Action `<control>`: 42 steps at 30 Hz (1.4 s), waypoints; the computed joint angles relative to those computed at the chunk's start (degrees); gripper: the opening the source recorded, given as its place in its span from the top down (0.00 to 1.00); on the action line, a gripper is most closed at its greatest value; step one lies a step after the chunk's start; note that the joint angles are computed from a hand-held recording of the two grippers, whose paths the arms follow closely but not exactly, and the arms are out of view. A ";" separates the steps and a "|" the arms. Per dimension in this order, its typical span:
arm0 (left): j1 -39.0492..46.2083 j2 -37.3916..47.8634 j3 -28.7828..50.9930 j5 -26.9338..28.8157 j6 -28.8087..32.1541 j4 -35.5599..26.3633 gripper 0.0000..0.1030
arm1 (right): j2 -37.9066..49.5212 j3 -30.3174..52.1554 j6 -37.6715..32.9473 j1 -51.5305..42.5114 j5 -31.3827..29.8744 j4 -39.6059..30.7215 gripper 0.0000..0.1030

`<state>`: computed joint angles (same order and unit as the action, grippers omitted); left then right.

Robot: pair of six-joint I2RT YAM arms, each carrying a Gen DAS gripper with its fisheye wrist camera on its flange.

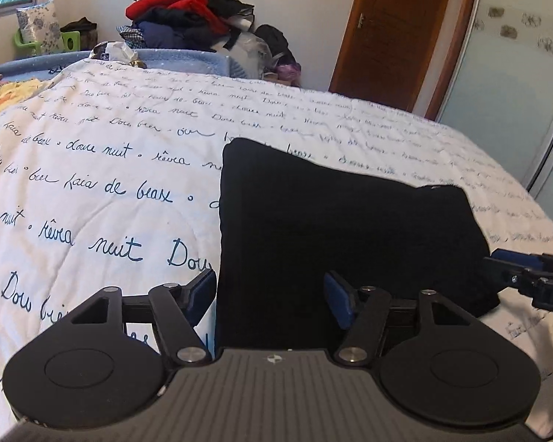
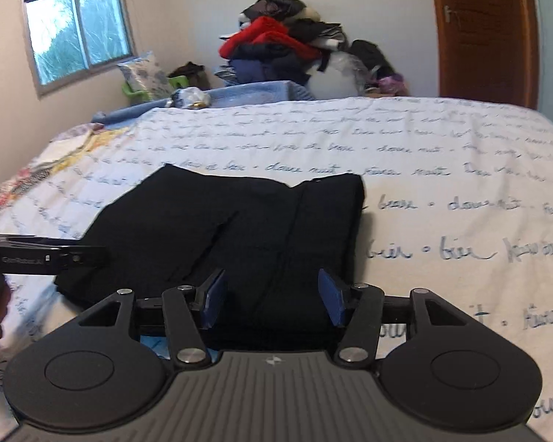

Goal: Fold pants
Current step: 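Fold the held edge over the trousers and open both tools, then press the folded black trousers flat with both open tools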

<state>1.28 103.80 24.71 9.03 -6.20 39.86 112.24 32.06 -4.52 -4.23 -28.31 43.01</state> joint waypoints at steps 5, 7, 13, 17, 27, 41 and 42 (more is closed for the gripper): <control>-3.59 -4.77 -3.78 -5.66 1.15 1.20 0.22 | -2.40 -4.76 -1.00 0.63 -2.56 5.26 0.46; -5.35 -3.79 -3.73 -7.73 1.11 1.58 0.22 | -1.14 -4.17 -2.89 3.03 1.35 4.98 0.47; -6.45 -1.73 -3.47 -8.95 0.21 1.34 0.23 | -1.22 -4.83 -2.25 5.07 5.12 6.22 0.47; -6.77 -1.45 -3.29 -9.58 -0.34 0.88 0.22 | -2.83 -5.94 -3.95 6.11 5.63 4.84 0.47; -7.64 -5.20 -4.85 -11.22 -1.14 -1.92 0.20 | -4.13 -8.30 -1.49 6.64 6.46 6.58 0.33; -9.18 -10.15 -8.75 -11.85 -1.84 -3.79 0.19 | -7.85 -14.57 -1.66 6.29 4.98 6.15 0.27; -9.25 -10.20 -8.89 -11.90 -2.05 -3.92 0.19 | -7.88 -15.15 -1.57 6.39 5.05 6.66 0.27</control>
